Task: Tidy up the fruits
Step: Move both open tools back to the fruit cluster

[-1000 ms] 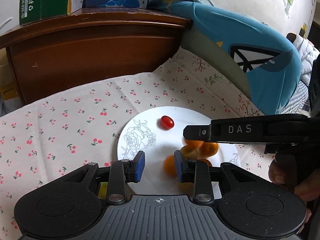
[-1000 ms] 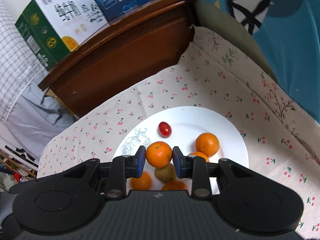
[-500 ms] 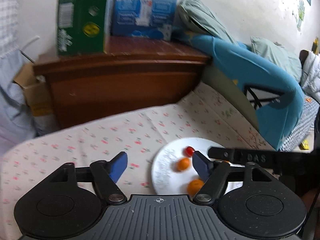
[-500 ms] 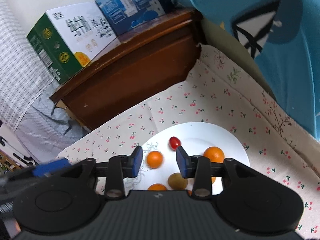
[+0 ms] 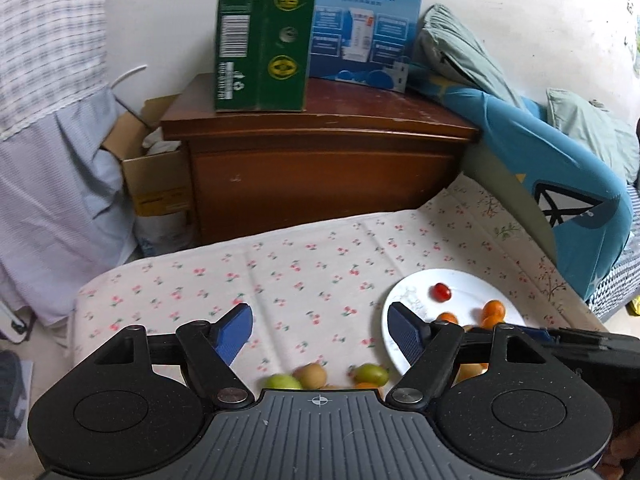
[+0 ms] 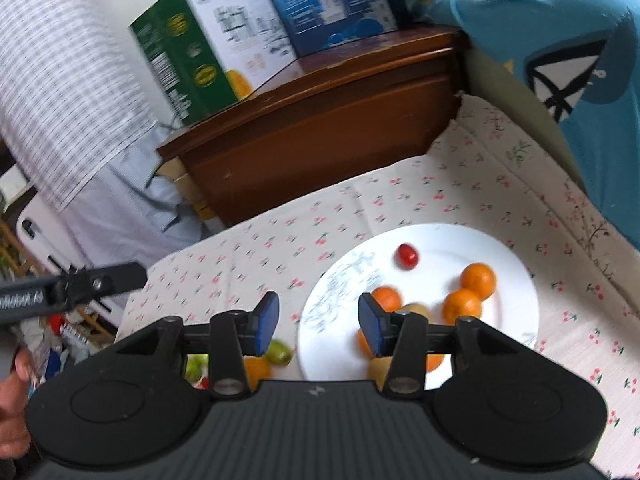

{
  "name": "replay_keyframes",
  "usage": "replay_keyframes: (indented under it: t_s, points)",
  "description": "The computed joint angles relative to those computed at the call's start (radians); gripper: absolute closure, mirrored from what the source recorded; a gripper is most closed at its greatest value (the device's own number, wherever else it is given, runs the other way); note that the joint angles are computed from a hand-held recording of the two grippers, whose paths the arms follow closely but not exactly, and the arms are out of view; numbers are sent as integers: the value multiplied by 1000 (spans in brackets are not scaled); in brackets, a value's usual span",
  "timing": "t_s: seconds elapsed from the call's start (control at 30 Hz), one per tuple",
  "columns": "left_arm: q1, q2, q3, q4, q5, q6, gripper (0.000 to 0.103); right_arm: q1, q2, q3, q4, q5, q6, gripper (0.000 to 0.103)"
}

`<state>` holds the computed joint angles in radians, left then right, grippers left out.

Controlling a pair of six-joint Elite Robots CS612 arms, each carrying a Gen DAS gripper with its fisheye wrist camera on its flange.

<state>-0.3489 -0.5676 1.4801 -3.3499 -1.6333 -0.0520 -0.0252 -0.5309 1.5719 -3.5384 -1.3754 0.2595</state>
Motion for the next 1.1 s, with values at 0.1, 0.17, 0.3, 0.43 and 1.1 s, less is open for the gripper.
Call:
replay_keyframes:
  t_s: [0.1, 0.17, 0.3, 0.43, 1.1]
  points:
    - [5, -6, 12, -1, 10, -2, 27, 6, -2, 16, -4, 23, -7, 57]
    - [7, -8, 20, -3, 22, 2, 27, 14, -3, 24, -4, 25, -19, 57]
    - [12, -10, 27, 15, 39, 3, 27, 23, -3, 33, 7, 42, -25, 56]
    - [18, -8, 32, 32, 57, 7, 27, 33, -1, 37, 12, 53, -38, 56]
    - [37, 29, -2, 187, 68, -31, 27, 68, 43, -16, 98, 67, -159, 51]
